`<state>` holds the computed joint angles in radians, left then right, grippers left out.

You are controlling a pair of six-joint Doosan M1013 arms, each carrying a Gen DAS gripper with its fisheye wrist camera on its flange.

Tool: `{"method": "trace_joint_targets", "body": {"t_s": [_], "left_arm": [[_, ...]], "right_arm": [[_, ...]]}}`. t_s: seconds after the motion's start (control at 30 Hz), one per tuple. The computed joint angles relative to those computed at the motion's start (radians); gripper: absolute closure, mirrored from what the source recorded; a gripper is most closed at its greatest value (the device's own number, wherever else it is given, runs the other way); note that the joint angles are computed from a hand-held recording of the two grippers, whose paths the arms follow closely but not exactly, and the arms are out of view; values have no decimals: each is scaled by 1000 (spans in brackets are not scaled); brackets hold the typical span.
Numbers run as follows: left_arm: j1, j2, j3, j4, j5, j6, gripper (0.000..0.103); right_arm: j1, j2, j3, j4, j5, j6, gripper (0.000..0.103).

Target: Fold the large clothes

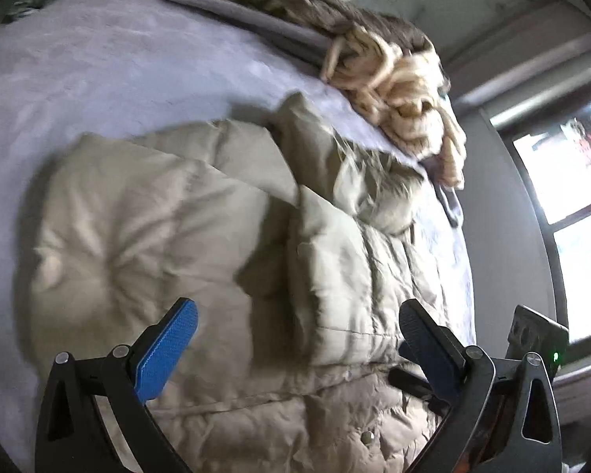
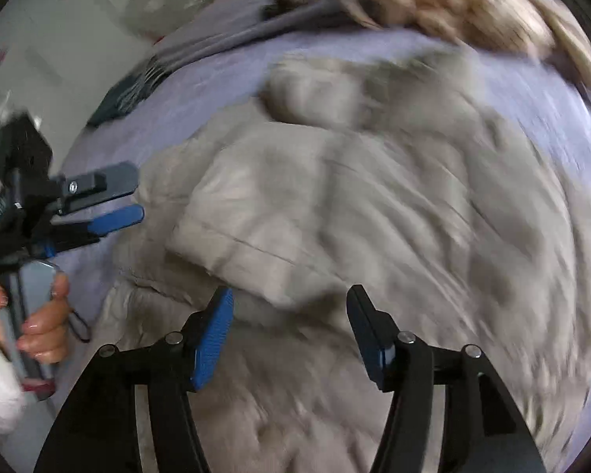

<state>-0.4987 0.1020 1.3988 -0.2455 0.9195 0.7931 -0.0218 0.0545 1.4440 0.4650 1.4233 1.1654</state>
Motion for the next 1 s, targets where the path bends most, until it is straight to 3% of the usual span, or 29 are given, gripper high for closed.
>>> {"method": "trace_joint_targets", "body": {"t_s": [0.07,0.2,0.27,0.3,0.33,0.4,0.43,0.57,0.67,0.77,0.8,0.83,0.87,0.93,1.0], "left_arm": [[-4,24,-18,-29,11,20,1],[-9,63,-52,-42,18,34,1],[-15,90,-79,-29,42,36,28],[-14,106,-94,-48,64,54,71],[-10,123,-111,-78,98,64,91],[-23,119,-110,-41,85,23,91],[-36,109,-107,-1,70,14,91],[-83,95,-108,154,127,-37,91],[-89,104,-91,181,171,-48,90],[-97,106,-103,232,209,-94,82],[-105,107,-120,280,252,-118,70],[-114,104,-130,328,287,-137,49],[-131,102,-144,411,333,-168,38],[-146,90,-147,499,350,-189,34],[-140,73,-147,511,336,-178,35]], "right_arm": [[-71,3,5,34,39,88,39],[-258,0,43,125,64,285,39],[-327,3,61,185,30,366,39],[-354,3,70,211,5,400,39],[-378,5,75,228,-23,438,41],[-389,21,54,212,-48,462,89],[-383,26,38,187,-58,449,98],[-342,25,-19,91,-95,280,98],[-321,41,-18,7,-66,237,98],[-325,48,6,-18,-20,239,93],[-334,40,11,-9,-15,225,90],[-336,34,4,-26,0,209,79],[-336,30,-2,-41,18,190,74],[-341,12,-14,-60,60,119,52],[-366,-31,-5,-28,18,11,52]]}}
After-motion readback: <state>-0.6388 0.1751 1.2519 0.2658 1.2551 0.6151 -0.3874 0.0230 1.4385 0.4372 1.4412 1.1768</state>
